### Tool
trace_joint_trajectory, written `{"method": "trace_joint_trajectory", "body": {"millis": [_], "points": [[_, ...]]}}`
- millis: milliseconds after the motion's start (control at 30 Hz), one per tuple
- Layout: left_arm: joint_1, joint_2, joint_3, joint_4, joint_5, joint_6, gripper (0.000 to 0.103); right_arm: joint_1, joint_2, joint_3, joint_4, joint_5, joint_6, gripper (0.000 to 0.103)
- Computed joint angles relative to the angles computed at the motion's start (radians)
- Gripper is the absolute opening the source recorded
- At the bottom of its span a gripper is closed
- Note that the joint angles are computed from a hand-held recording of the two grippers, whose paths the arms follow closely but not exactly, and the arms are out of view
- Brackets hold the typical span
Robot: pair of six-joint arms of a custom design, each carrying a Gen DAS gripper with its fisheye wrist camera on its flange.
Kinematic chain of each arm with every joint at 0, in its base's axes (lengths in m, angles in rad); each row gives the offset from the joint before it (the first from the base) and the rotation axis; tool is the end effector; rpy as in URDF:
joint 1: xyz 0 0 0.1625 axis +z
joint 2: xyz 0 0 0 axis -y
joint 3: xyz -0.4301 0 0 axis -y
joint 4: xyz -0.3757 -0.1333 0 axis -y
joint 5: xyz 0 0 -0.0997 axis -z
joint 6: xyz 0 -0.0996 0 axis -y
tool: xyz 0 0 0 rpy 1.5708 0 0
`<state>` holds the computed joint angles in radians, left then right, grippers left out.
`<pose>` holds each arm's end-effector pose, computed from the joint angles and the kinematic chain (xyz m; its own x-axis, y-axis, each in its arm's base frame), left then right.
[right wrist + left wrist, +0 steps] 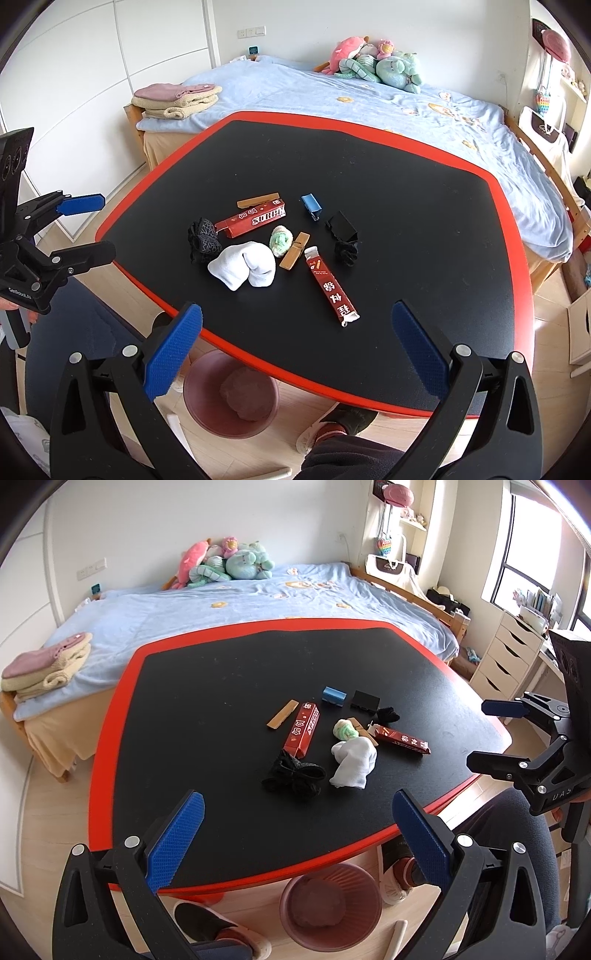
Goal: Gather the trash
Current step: 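Move both tools toward the items on the table, then grasp the black sock with the left tool while the right tool grasps the red stick packet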
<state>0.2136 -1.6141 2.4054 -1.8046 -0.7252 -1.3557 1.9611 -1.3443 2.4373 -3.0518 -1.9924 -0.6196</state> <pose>-0.2444 -0.2657 0.2162 -0.7576 -0.0195 -0.6524 0.4177 0.7537 -0.5075 0.2363 -0.3310 0.2016 -0.5304 -0.6632 0.5281 -0.8109 0.5785 -0.0880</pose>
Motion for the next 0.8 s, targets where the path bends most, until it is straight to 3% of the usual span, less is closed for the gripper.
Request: {"method": "trace_joint_trajectory", "body": {"millis": [800], "points": [[0.284,0.104,0.01,-0.341,-0.086,0.464,0.098,-0.087,0.196,-0.158,0.089,-0.066,-0.11,0.1]]}}
